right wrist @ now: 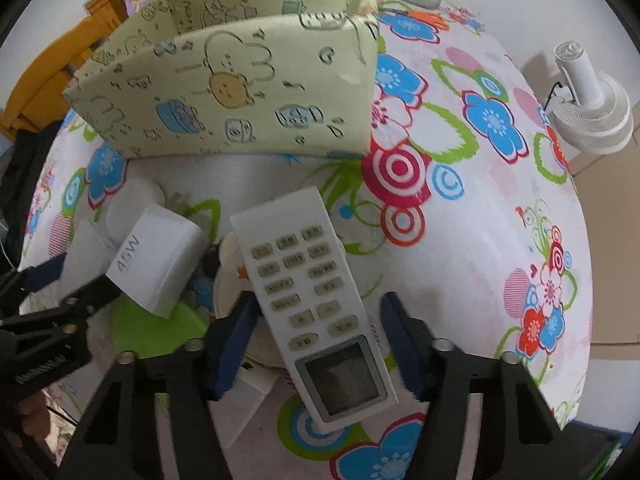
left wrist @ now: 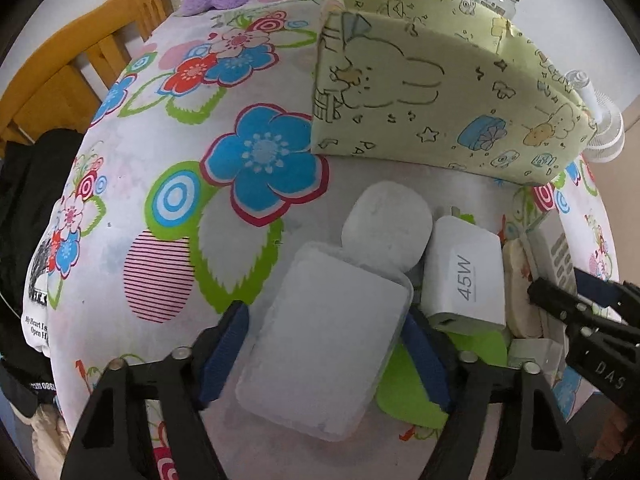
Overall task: Organize rigid objects
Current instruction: 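Grasp the white plastic case with the left tool while the right tool grasps the white remote, then lift the case and remote with both tools and carry them over the fabric box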
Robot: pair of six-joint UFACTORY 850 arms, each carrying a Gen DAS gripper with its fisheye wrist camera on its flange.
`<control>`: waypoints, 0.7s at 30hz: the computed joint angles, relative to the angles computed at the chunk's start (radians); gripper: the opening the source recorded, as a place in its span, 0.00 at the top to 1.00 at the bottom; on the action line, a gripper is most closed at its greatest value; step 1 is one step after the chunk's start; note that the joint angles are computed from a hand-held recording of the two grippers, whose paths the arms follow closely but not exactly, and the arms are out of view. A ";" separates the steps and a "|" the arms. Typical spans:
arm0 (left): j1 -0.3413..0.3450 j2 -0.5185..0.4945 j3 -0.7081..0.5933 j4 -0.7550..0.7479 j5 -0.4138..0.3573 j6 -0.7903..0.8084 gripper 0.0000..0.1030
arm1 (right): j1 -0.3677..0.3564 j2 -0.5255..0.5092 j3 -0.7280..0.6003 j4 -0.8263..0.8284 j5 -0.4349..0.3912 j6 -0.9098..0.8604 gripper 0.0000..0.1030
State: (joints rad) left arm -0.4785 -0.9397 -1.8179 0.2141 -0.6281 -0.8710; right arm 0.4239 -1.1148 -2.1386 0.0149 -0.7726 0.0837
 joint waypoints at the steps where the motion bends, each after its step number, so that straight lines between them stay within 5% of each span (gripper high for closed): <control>1: 0.000 0.001 0.003 0.006 0.011 -0.011 0.30 | 0.001 -0.002 -0.003 -0.005 0.006 -0.003 0.47; 21: -0.005 0.002 -0.071 0.016 -0.044 0.000 0.36 | 0.005 -0.007 -0.055 0.043 0.015 -0.063 0.53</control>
